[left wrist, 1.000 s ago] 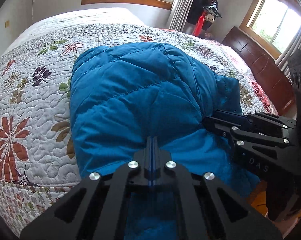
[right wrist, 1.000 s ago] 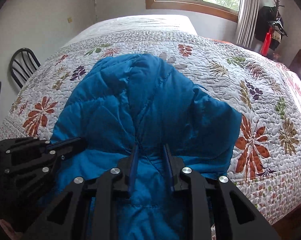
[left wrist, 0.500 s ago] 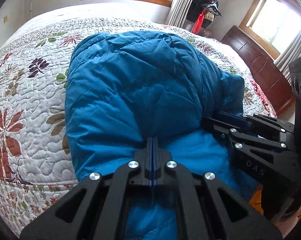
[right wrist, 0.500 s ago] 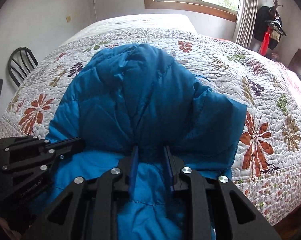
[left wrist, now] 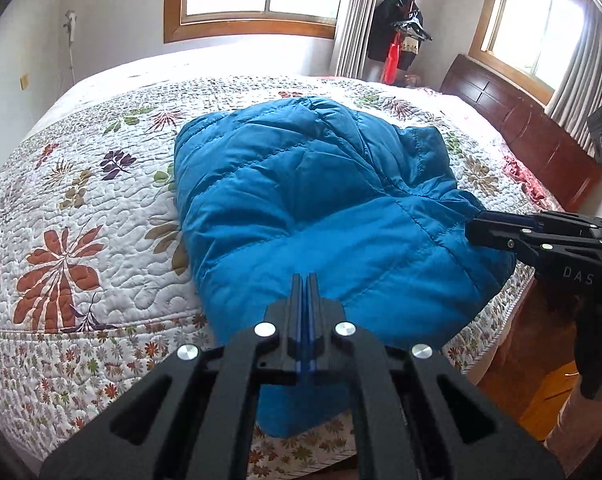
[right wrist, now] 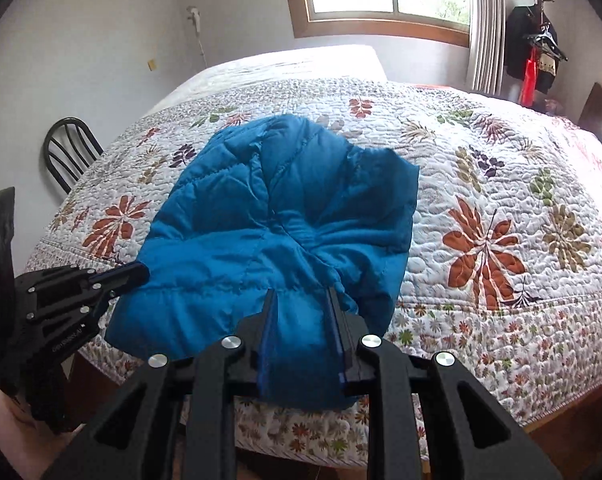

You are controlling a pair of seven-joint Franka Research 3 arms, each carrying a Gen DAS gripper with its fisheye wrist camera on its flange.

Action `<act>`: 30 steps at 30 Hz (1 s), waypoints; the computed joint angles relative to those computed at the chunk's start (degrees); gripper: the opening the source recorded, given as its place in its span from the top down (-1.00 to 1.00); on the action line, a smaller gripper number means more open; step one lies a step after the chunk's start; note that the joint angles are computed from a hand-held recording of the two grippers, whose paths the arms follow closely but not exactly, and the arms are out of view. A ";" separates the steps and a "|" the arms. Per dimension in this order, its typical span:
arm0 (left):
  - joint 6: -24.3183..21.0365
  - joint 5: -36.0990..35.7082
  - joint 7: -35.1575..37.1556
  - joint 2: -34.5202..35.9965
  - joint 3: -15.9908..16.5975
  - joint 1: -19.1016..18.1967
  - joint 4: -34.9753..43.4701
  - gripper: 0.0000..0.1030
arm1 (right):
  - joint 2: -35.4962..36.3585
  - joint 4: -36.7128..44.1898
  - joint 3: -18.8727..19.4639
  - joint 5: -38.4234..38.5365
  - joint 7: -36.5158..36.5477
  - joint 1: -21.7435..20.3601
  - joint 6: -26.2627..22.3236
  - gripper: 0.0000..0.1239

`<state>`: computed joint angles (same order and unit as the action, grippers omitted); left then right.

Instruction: Fold large clothes

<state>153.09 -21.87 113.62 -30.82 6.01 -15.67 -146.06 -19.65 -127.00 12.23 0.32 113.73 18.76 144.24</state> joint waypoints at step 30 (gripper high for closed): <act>-17.84 -17.79 12.22 12.42 6.95 5.85 13.45 -0.34 | -0.61 -5.92 -12.43 31.57 -18.54 7.26 7.36 -0.31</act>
